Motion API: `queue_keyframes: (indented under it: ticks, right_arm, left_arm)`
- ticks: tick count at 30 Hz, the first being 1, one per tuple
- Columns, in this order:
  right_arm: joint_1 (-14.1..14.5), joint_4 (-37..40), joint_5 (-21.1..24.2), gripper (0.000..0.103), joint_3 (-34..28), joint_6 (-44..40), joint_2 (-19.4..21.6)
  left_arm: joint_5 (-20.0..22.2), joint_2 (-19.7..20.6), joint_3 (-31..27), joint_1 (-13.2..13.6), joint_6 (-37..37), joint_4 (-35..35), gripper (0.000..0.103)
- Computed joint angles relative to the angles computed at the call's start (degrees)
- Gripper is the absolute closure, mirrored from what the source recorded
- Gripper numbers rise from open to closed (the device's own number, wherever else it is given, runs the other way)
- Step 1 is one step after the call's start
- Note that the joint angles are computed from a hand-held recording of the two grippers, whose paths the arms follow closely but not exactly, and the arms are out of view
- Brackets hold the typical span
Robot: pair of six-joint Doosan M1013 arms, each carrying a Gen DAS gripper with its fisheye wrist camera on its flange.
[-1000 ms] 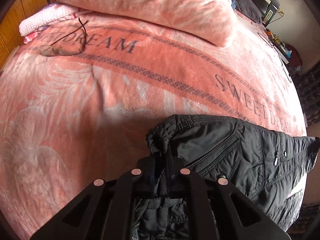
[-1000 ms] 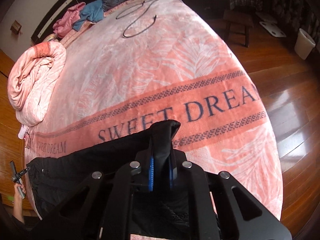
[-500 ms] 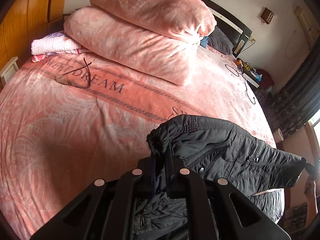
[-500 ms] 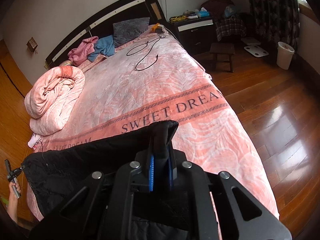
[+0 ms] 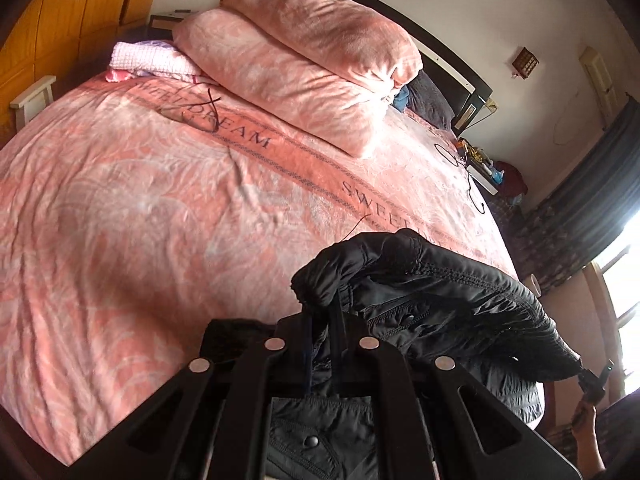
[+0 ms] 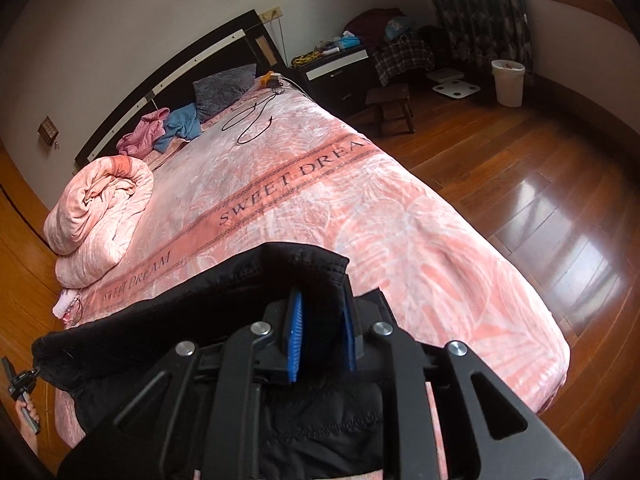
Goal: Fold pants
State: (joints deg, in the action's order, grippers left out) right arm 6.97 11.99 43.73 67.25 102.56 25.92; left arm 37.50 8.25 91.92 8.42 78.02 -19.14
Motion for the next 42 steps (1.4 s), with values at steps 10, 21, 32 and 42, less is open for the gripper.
queue_keyframes:
  ticks: [10,21,32,42]
  right_arm:
    - [0.75,-2.93,-2.27,0.078,12.13,4.67,-6.02]
    - [-0.46,5.39,0.83,0.035,18.99,8.45,-8.22]
    - [-4.2,35.12,-6.57,0.033,27.54,1.5,-12.51]
    - [-4.38,36.77,-7.15,0.033,23.49,4.57,-8.67]
  left_arm:
    - [0.8,-3.39,7.44,-0.29,-0.79,0.83,0.091]
    - [13.81,-2.6,9.75,-2.45,-25.17,23.84,0.07]
    - [7.48,-2.56,10.91,-3.86,-25.59,16.55,0.031]
    - [15.77,2.4,6.21,-4.58,-27.78,16.05,0.079]
